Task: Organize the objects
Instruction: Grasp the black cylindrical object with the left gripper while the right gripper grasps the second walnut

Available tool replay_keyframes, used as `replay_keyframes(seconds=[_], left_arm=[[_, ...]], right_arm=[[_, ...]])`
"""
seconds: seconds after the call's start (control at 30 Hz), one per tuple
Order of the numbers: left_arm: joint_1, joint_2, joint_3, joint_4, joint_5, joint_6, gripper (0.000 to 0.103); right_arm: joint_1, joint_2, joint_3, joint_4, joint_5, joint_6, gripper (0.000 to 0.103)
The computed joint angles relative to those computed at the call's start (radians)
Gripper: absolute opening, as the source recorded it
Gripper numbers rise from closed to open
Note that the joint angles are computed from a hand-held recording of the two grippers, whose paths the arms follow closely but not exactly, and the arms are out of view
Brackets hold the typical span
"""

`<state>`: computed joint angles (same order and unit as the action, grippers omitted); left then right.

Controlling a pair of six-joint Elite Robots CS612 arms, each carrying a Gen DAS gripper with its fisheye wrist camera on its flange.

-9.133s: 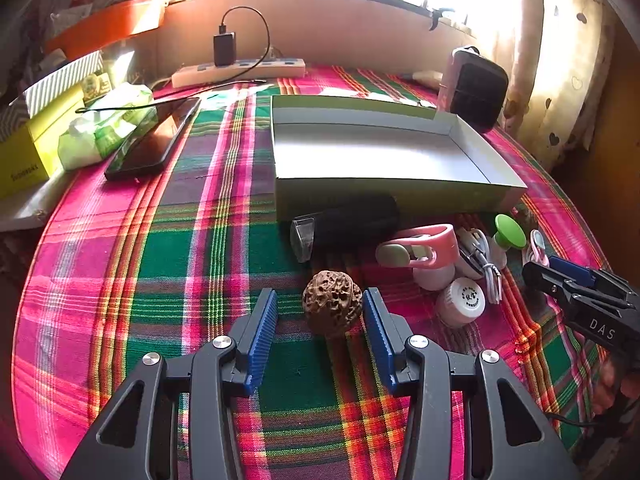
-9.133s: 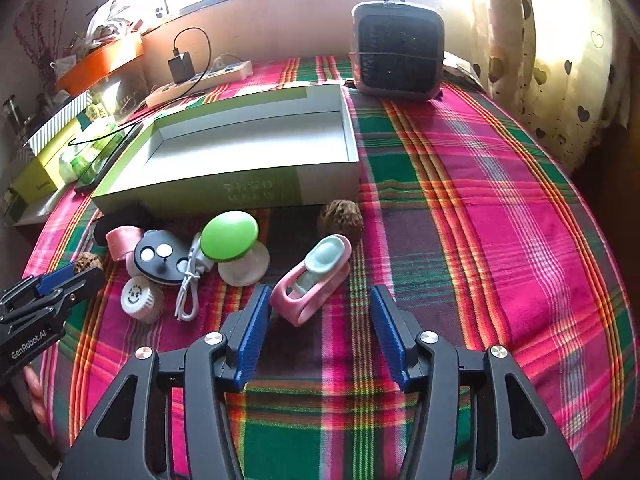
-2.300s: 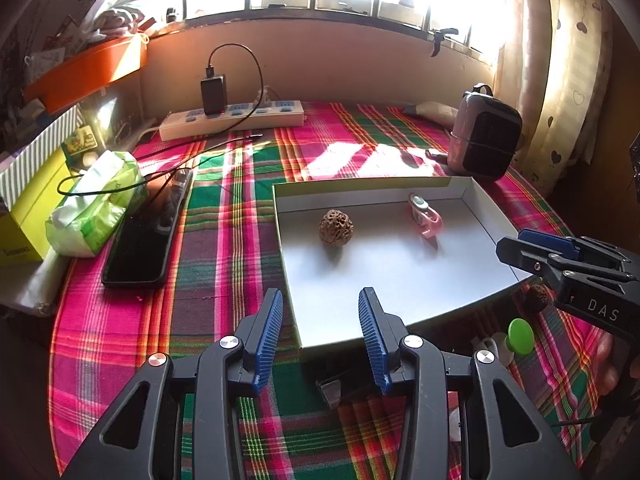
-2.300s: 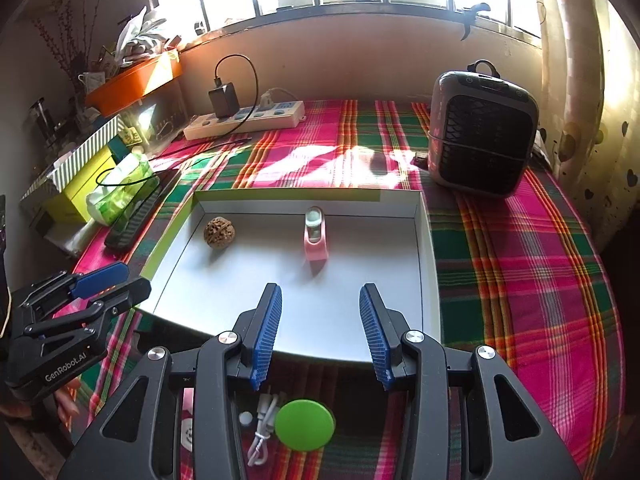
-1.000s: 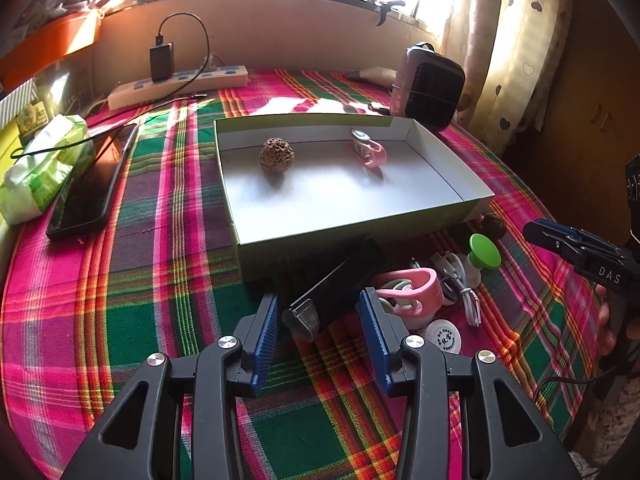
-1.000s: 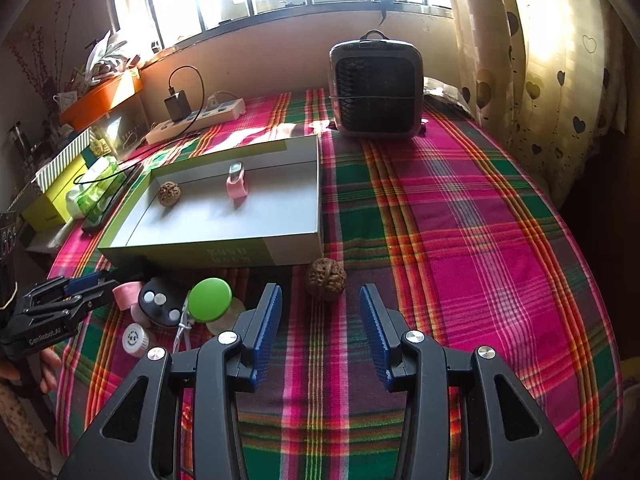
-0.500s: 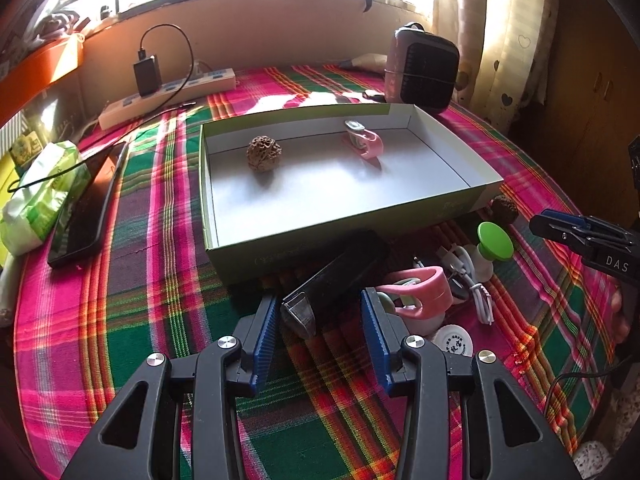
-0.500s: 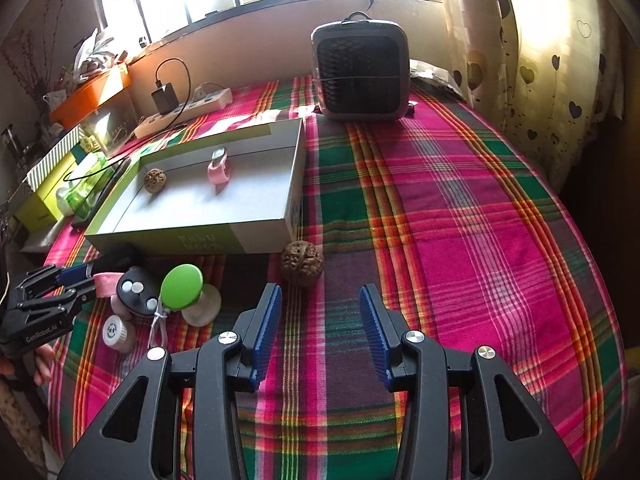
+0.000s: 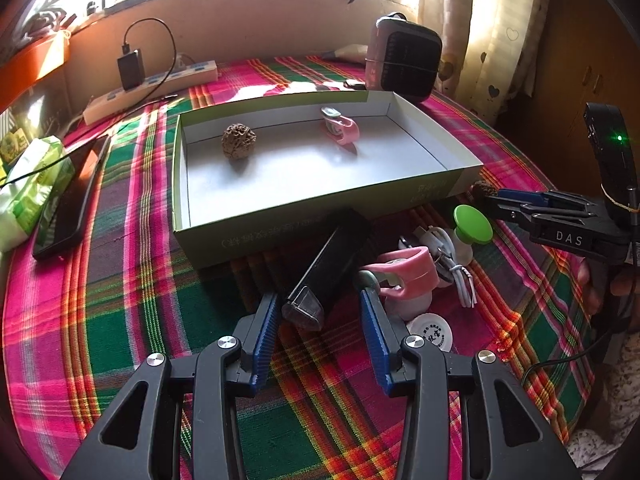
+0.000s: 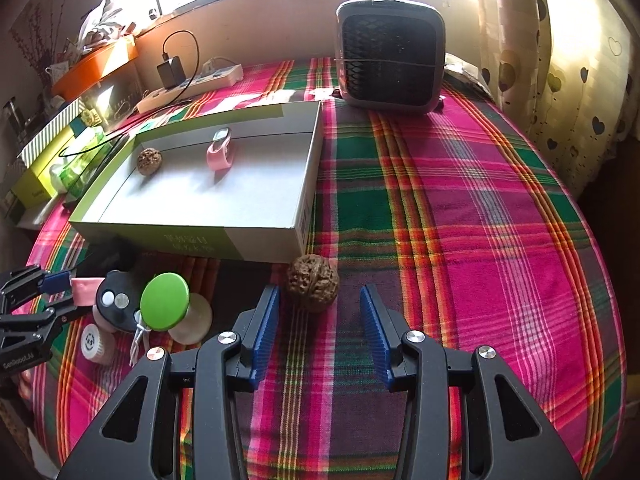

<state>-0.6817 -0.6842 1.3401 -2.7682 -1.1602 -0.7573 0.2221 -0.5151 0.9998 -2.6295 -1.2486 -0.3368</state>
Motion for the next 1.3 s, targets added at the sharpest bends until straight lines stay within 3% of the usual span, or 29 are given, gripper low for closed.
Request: replay_keyframes(seconds=[0.5,0.77,1.03,1.3], left_arm=[[0.005,0.022,-0.054,0.061,0.021,0.017,0.039],[0.006,0.029,-0.067,0.064,0.024,0.016,0.039],[0.004,0.029,-0.061,0.042,0.021,0.014,0.034],[0.001,0.028,-0.054,0.018,0.016,0.017,0.022]], right_arm=[[0.011,0.023,-0.042,0.003,-0.051,-0.034,0.048],[0.010,0.026,-0.045,-0.001,-0.039,-0.030,0.048],[0.008,0.022,-0.037,-0.012,-0.019,-0.028,0.030],[0.006,0.018,-0.028,-0.019,-0.013,-0.024,0.030]])
